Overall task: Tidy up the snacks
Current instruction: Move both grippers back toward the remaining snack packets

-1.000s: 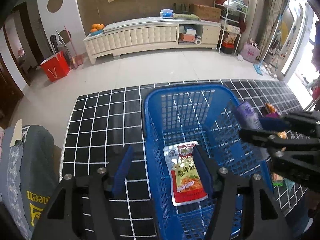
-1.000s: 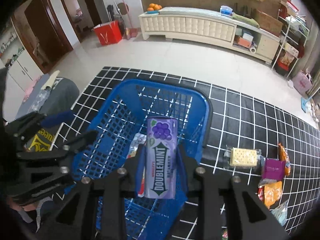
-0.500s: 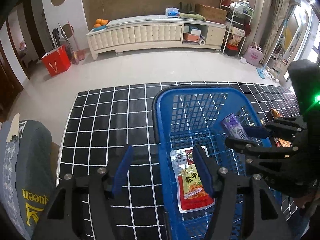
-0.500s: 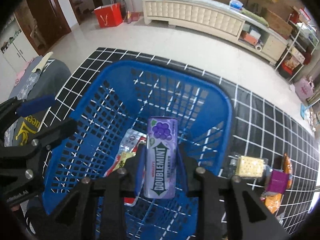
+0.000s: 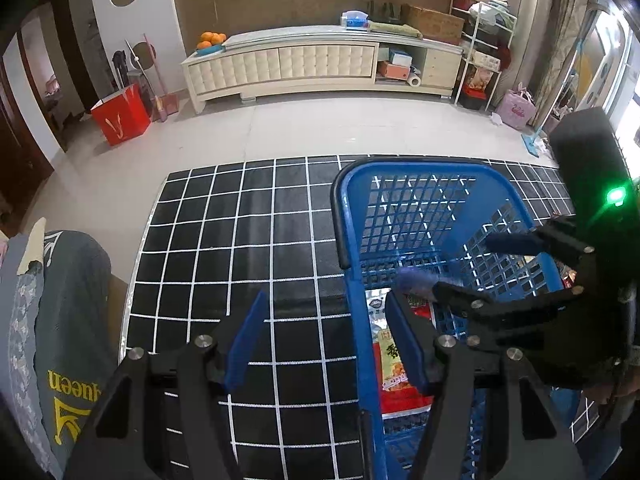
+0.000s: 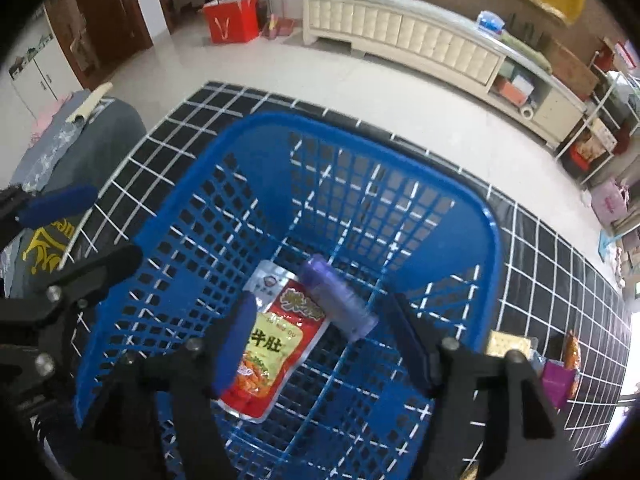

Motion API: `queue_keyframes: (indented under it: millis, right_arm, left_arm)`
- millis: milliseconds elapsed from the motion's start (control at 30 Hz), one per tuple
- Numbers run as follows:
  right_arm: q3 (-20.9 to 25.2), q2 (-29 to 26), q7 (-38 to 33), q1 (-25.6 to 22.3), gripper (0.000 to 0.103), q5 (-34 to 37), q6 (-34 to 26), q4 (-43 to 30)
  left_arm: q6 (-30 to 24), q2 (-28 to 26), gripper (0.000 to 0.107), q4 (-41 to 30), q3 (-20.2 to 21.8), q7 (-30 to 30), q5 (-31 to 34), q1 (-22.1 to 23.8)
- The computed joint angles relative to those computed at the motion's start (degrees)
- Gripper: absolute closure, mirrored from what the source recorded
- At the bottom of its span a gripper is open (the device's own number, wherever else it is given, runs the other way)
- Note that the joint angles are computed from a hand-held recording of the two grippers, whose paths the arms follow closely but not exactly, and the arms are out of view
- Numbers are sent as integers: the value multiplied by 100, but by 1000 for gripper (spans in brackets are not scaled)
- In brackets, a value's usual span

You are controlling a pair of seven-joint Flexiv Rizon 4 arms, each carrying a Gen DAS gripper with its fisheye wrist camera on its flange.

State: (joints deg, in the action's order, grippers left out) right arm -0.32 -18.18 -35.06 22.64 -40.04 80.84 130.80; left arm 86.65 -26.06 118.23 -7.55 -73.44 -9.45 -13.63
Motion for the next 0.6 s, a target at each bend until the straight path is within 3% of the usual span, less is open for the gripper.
queue_keyframes:
  millis: [100,233,333,500,600]
  right_arm:
    - [-74,335,199,25,31,-174,21,225]
    - [-67,837,773,-122,29,-721,52,548]
    - [73,1290,1168,-338,29,-1047,-74,812]
    - [508,2217,1454,-832,28,-1067,-303,1437]
    - [755,2827,1325,-1079,28,-667,-453,1848]
  left_arm:
    - [7,124,47,90,41,-26,41,-47]
    - [44,438,30,269,201,-134,219,-272]
    - [125,708,29,413,336,-250,418,-494]
    - [135,1153,29,763,-42,-232,237,-426]
    - [79,1318,28,874,-100,-303,195,-546]
